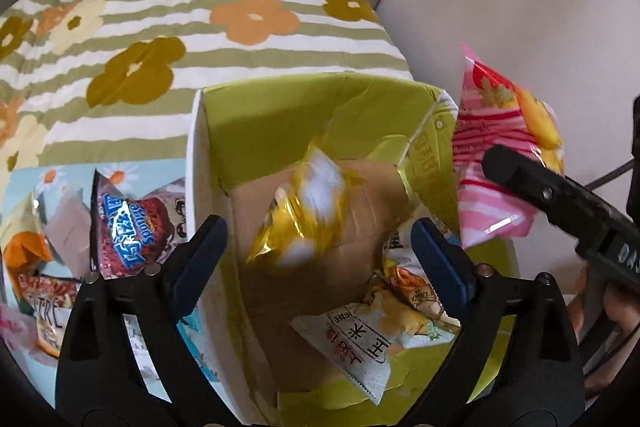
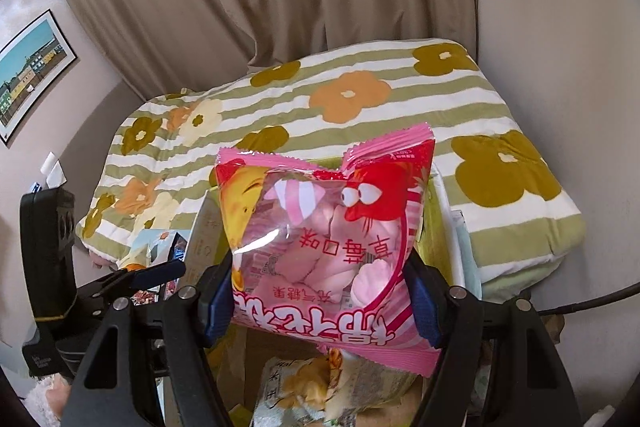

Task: Organize snacks
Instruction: 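Carry gold and pink candy bags into the box and release both, then move both tools back over the remaining snacks on the table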

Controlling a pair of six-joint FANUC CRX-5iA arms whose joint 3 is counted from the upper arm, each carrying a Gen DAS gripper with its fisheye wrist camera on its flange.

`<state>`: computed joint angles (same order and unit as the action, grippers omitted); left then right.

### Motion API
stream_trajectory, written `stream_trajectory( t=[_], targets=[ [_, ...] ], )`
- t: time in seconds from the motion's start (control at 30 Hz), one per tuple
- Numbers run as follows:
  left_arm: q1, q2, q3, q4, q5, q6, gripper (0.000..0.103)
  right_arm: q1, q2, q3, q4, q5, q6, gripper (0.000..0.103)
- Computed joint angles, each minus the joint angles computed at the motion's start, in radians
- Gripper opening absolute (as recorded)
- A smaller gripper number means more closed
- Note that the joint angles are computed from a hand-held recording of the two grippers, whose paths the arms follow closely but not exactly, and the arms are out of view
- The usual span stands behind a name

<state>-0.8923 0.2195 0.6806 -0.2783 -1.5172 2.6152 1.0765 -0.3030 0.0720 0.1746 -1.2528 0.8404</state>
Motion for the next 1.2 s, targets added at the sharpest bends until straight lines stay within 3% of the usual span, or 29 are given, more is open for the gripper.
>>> stream_trajectory(
  t=[0.17, 0.3, 0.5, 0.57, 0.6, 0.73, 1.03, 1.2],
  targets=[
    [-0.021, -0.026, -0.018, -0.034, -0.029, 0.016, 0.093, -0.004, 0.013, 0.005, -0.004, -0.009, 0.016, 0.068],
    [-0.052, -0.02, 0.013, -0.084, -0.106, 0.003, 0.093, -0.022, 0.044, 0.029, -0.018, -0.018, 0.045, 0.068],
    [-0.06, -0.043, -0.001, -0.093, -0.116, 0.017, 0.093, -0.039, 0.09, 0.067, -0.036, -0.031, 0.083, 0.07],
    [-0.055, -0.053, -0.011, -0.089, -0.11, 0.023, 0.093, -0.029, 0.093, 0.06, -0.013, -0.026, 0.073, 0.087],
    [-0.056, -0.056, -0.014, -0.092, -0.111, 0.028, 0.093, -0.013, 0.081, 0.036, 0.022, -0.005, 0.056, 0.102],
    [-0.068, -0.053, -0.006, -0.104, -0.128, 0.027, 0.093, 0.024, 0.027, -0.028, 0.082, 0.05, 0.033, 0.102],
    [-0.12, -0.034, 0.039, -0.147, -0.165, 0.058, 0.093, 0.047, -0.026, -0.041, 0.051, 0.001, 0.022, 0.102],
    [-0.175, -0.008, 0.121, -0.216, -0.225, 0.069, 0.093, 0.1, -0.061, -0.043, 0.104, -0.016, -0.009, 0.102]
  ],
)
